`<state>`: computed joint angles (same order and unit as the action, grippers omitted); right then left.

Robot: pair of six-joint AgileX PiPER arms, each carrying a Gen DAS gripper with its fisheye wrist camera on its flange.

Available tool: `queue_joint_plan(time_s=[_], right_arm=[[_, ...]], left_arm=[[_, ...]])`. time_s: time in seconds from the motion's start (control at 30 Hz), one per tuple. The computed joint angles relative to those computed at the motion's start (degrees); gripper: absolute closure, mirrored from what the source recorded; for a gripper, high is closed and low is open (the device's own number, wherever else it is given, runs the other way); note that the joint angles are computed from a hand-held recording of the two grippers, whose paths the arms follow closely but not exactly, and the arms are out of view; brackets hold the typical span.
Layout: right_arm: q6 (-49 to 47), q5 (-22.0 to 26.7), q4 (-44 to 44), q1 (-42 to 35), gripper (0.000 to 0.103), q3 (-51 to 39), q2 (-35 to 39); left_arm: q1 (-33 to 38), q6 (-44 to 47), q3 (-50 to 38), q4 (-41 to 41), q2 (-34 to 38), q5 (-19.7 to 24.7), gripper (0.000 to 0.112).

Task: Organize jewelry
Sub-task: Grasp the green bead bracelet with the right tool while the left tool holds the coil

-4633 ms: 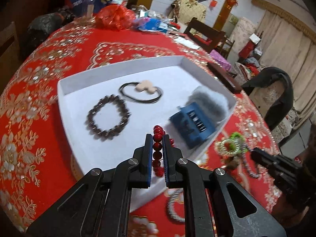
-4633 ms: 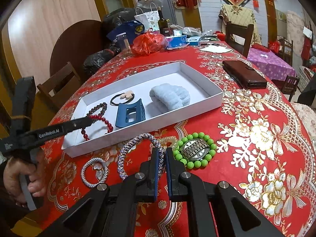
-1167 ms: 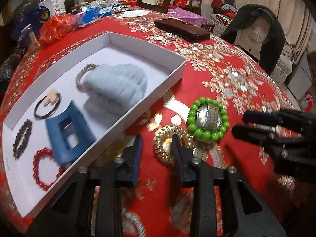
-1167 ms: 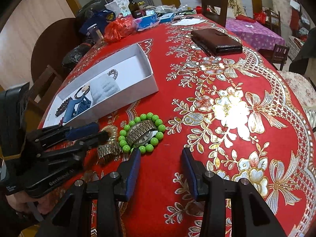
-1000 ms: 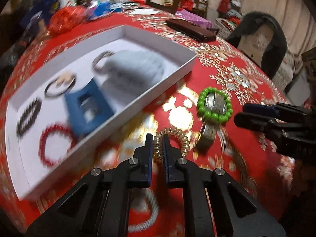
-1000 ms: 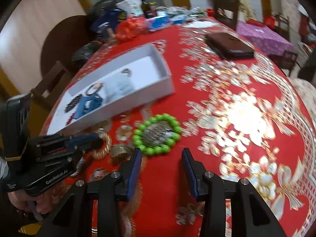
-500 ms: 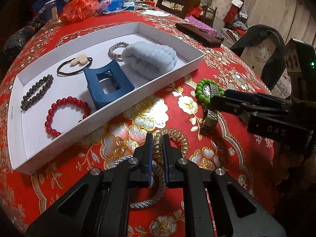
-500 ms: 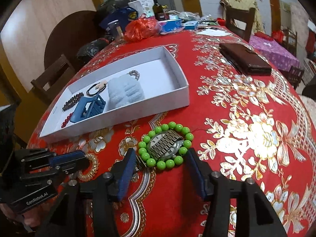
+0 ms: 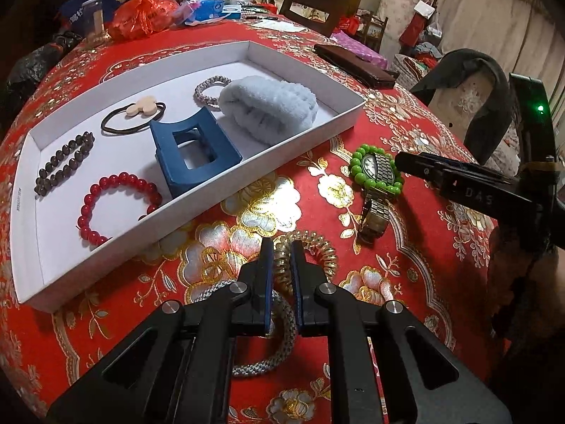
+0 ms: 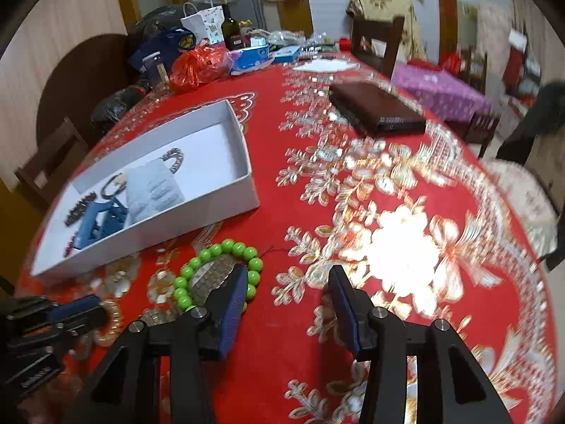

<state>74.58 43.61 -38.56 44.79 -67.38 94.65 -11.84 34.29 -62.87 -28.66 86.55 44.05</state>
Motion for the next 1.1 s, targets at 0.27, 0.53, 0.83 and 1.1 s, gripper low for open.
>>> queue_joint_plan(time_s=[0.27,0.53,0.83,1.1], right_arm=[[-12.37,4.39,3.01,-0.21,0.059,-7.67,6.12],[-19.93,2.28,7.80,-0.12,0.094,-8.39,6.05],[-3.10,-2.85,-1.77,3.56,0.095,2.11,-7.72],[12.22,-1.01,-11.42,10.23,0.095,6.42,-13.01]], left_arm=[[-0.84,-1.65,-0.67,1.21,0.35,-0.17,0.103],[-1.03,-2.90,-1.18,1.77,0.74,0.07,0.103],[-1.11,-3.25,-1.89,2.27,1.25,0.39,0.103],[4.31,4.17,-3.14,-6.61,0.21,6.06,0.104]])
